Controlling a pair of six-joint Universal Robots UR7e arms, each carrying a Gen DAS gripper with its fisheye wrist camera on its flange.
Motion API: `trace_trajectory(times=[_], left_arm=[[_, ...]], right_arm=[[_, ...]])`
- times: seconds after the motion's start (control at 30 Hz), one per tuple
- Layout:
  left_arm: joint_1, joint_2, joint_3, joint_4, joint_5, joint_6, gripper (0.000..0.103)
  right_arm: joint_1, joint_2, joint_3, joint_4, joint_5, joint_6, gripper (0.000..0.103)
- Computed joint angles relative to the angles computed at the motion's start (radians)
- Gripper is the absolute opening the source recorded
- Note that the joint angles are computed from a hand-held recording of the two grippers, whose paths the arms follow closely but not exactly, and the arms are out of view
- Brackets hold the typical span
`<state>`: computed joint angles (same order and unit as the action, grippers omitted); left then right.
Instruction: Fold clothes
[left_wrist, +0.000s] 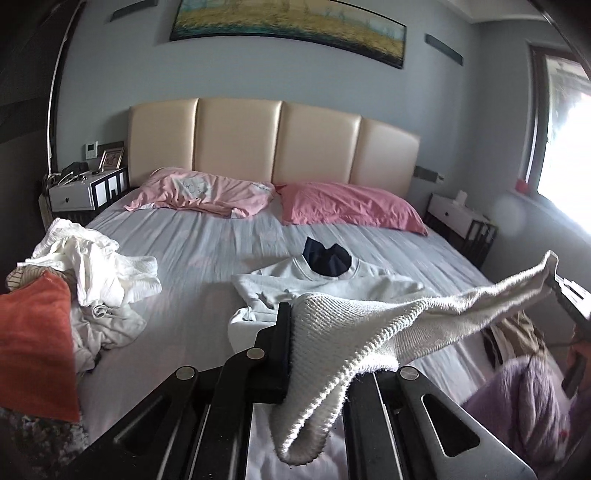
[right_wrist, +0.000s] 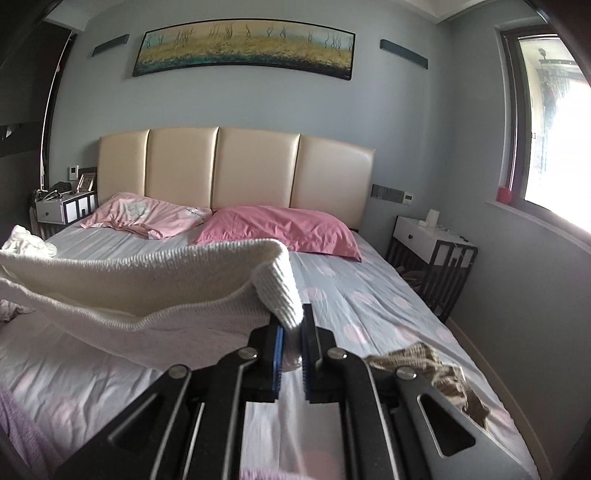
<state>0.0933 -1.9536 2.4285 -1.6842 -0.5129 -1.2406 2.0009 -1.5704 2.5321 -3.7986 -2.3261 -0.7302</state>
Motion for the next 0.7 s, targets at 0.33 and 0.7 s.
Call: trace_trajectory(times=[0.33, 0.7], left_arm=[[0.224, 0.147, -0.039, -0.351, 0.011, 0.361, 0.006], [0.641, 0.601, -0.326, -0.937, -0.078, 0.967, 0.007]], right_arm=[[-0.038, 0.095, -0.108, 0.048, 0.015, -0.060, 0.007], [-0.170, 0.389, -0.471, 0.155, 0.051, -0.165, 0.007]])
